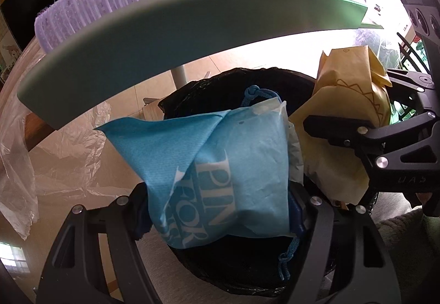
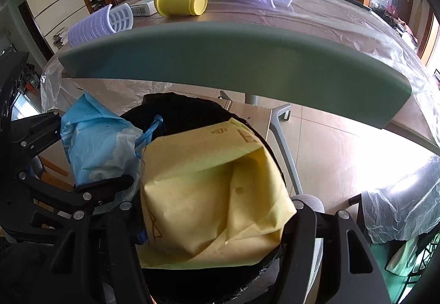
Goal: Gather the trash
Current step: 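Open the left tool dropping the blue bag while the right tool drops the yellow bag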
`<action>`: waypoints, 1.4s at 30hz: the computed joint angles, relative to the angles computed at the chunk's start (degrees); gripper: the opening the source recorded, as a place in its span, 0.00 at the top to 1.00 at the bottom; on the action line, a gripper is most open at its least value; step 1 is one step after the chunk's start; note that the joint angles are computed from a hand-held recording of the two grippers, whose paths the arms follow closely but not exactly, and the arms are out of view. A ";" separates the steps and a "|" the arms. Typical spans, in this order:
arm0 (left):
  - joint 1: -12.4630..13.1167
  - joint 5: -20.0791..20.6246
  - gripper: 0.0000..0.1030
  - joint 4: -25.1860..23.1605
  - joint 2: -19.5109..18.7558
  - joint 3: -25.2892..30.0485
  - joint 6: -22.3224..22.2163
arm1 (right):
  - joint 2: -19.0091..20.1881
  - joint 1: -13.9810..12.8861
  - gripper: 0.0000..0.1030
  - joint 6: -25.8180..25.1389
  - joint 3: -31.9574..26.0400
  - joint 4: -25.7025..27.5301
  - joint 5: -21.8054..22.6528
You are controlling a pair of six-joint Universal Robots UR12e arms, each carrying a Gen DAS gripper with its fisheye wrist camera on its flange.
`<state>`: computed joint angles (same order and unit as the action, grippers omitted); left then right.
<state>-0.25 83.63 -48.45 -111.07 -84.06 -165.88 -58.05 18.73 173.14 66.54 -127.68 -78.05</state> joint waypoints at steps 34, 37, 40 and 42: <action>0.15 -1.83 0.11 -0.21 -0.33 0.91 -0.69 | -0.38 0.03 0.21 1.84 0.95 -3.22 -2.15; 0.58 -2.79 0.11 -0.35 -0.09 0.86 -0.90 | -0.90 -0.22 0.21 2.38 1.50 -4.19 -1.97; 0.75 -2.35 0.11 0.25 0.10 0.72 -0.13 | -1.39 -0.44 0.21 2.85 2.02 -5.37 -2.02; 0.64 -2.12 0.11 1.29 0.53 0.20 0.02 | -1.61 -0.57 0.20 3.12 2.20 -5.97 -1.88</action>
